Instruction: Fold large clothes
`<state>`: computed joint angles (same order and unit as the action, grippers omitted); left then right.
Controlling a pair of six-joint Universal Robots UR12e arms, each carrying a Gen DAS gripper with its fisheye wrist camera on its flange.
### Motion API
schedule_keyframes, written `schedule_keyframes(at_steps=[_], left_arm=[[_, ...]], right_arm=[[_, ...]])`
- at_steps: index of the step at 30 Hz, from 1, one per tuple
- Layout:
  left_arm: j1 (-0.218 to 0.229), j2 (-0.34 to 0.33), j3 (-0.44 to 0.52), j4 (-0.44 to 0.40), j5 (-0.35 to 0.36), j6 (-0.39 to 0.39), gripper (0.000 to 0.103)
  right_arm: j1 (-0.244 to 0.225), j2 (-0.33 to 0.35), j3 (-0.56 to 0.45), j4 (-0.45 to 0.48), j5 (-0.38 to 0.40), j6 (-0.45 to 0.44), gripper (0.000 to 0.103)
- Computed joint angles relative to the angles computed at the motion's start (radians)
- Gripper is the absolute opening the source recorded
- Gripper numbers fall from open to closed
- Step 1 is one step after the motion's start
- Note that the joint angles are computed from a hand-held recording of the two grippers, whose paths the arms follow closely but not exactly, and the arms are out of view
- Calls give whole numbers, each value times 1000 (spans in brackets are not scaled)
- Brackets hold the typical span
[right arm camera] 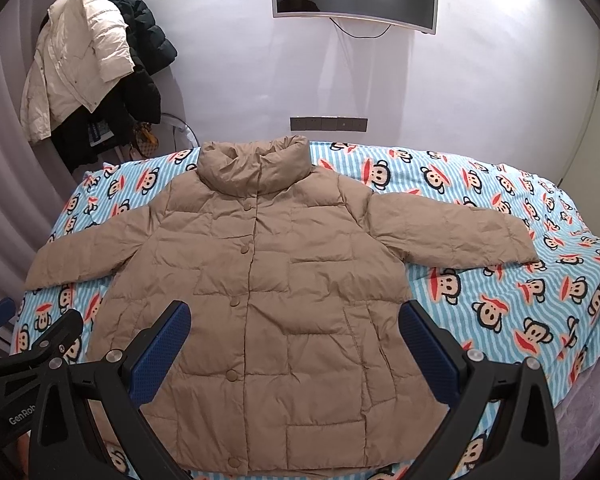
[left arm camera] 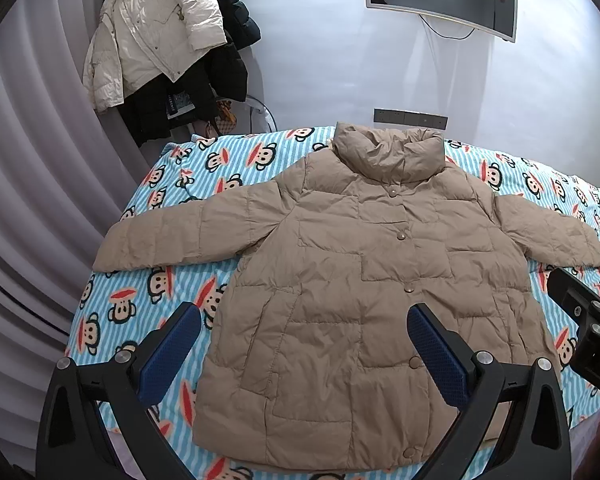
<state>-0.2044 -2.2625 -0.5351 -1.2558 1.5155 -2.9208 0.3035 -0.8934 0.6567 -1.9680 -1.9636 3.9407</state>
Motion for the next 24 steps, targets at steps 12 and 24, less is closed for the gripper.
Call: schedule_keyframes(at_steps=[12, 24], left_arm=[[2, 8, -20, 14, 2, 3, 103], [5, 3, -12, 2, 2, 4, 103]], right_arm=[[-1, 2, -1, 1, 6, 1, 103], [-1, 7, -6, 4, 16, 6, 103]])
